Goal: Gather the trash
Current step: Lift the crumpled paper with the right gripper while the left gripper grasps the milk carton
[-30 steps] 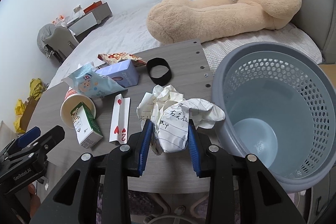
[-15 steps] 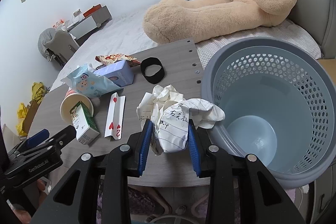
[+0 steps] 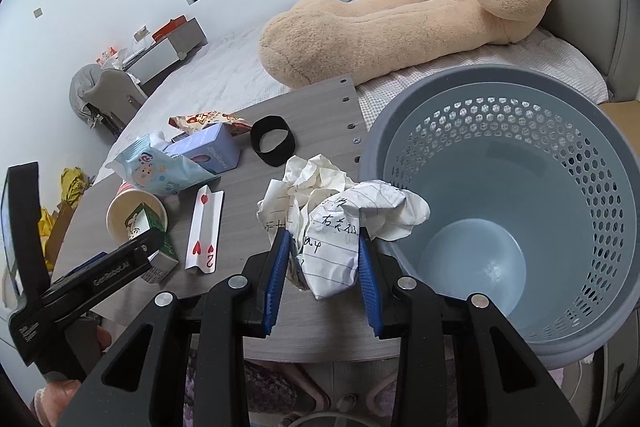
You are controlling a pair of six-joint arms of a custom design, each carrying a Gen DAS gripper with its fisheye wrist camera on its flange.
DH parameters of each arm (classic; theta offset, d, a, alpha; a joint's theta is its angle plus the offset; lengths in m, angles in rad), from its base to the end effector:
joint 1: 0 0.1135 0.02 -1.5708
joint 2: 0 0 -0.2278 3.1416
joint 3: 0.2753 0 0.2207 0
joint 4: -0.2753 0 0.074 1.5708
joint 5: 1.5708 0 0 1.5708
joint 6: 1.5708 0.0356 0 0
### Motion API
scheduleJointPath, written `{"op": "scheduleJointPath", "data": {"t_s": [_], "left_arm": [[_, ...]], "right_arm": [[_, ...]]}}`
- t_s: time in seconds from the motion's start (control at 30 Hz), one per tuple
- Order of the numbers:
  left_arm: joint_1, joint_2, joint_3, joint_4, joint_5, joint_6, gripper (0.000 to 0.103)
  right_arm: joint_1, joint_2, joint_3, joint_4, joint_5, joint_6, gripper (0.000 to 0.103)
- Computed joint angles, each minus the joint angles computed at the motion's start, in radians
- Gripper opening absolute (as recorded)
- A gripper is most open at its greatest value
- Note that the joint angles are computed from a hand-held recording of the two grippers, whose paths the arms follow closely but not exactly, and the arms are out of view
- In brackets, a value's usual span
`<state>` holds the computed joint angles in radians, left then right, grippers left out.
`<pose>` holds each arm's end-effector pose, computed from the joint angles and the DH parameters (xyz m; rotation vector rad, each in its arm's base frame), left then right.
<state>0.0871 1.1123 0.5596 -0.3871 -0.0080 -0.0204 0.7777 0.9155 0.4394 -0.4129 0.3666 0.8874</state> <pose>0.1953 0.0173 0.1688 -0.1382 2.5071 0.0374 0.1265 0.1067 0.1668 0.2895 2.3900 0.3306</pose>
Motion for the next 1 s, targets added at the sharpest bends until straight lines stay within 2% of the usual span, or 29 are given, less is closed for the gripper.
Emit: {"op": "scheduleJointPath", "data": {"t_s": [0.17,0.23,0.27,0.33,0.4,0.67,1.0], "left_arm": [[-0.007,0.065,0.007,0.039,-0.024,-0.018,0.096],[-0.005,0.068,0.004,0.043,-0.032,-0.017,0.089],[-0.002,0.066,0.005,0.039,-0.026,-0.012,0.081],[0.001,0.063,0.007,0.031,-0.018,0.000,0.074],[0.018,0.060,0.011,0.012,0.014,0.013,0.062],[0.092,0.002,0.021,-0.078,0.137,0.101,0.042],[0.151,-0.107,-0.019,-0.215,0.219,0.287,0.037]], "right_arm": [[-0.005,-0.010,-0.005,-0.001,-0.004,-0.002,0.033],[-0.005,-0.011,-0.005,-0.002,-0.003,-0.002,0.033],[-0.006,-0.010,-0.005,0.000,-0.004,-0.003,0.033],[-0.006,-0.010,-0.005,-0.002,-0.004,-0.003,0.033],[-0.006,-0.010,-0.005,-0.002,-0.003,-0.002,0.033],[0.003,-0.011,0.001,-0.009,0.005,0.003,0.033],[0.080,-0.008,0.033,-0.058,0.059,0.059,0.033]]}}
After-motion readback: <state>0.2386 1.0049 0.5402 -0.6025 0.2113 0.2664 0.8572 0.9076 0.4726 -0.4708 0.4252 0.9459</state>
